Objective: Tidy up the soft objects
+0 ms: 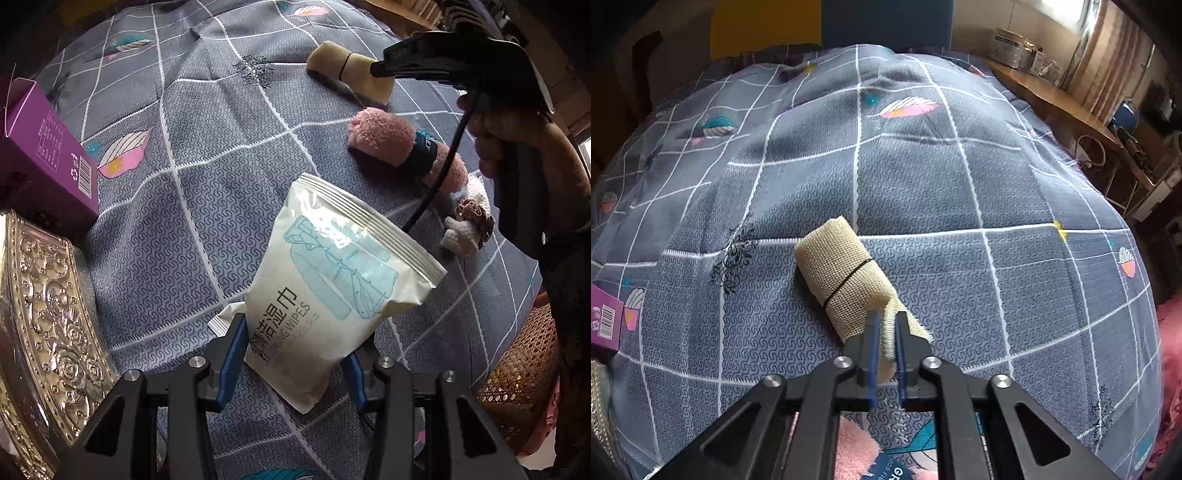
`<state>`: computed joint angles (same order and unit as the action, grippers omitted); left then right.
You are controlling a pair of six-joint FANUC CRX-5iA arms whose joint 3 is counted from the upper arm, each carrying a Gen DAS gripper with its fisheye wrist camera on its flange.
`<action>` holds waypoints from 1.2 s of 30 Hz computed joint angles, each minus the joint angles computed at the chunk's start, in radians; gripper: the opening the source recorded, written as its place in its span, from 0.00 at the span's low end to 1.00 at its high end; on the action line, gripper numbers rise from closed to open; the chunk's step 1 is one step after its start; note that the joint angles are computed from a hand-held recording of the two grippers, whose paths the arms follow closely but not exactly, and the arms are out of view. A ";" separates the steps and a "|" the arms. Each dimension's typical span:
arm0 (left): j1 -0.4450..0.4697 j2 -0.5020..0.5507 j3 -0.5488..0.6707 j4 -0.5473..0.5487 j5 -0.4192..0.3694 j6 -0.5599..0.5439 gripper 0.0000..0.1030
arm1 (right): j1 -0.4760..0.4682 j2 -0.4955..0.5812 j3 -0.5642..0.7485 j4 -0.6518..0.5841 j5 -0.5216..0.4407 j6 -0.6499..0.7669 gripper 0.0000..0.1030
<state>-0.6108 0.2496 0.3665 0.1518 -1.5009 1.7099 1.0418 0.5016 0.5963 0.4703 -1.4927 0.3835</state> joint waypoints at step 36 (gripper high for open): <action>0.118 -0.058 0.158 0.023 0.078 0.079 0.46 | 0.171 -0.102 -0.133 -0.161 0.102 -0.099 0.12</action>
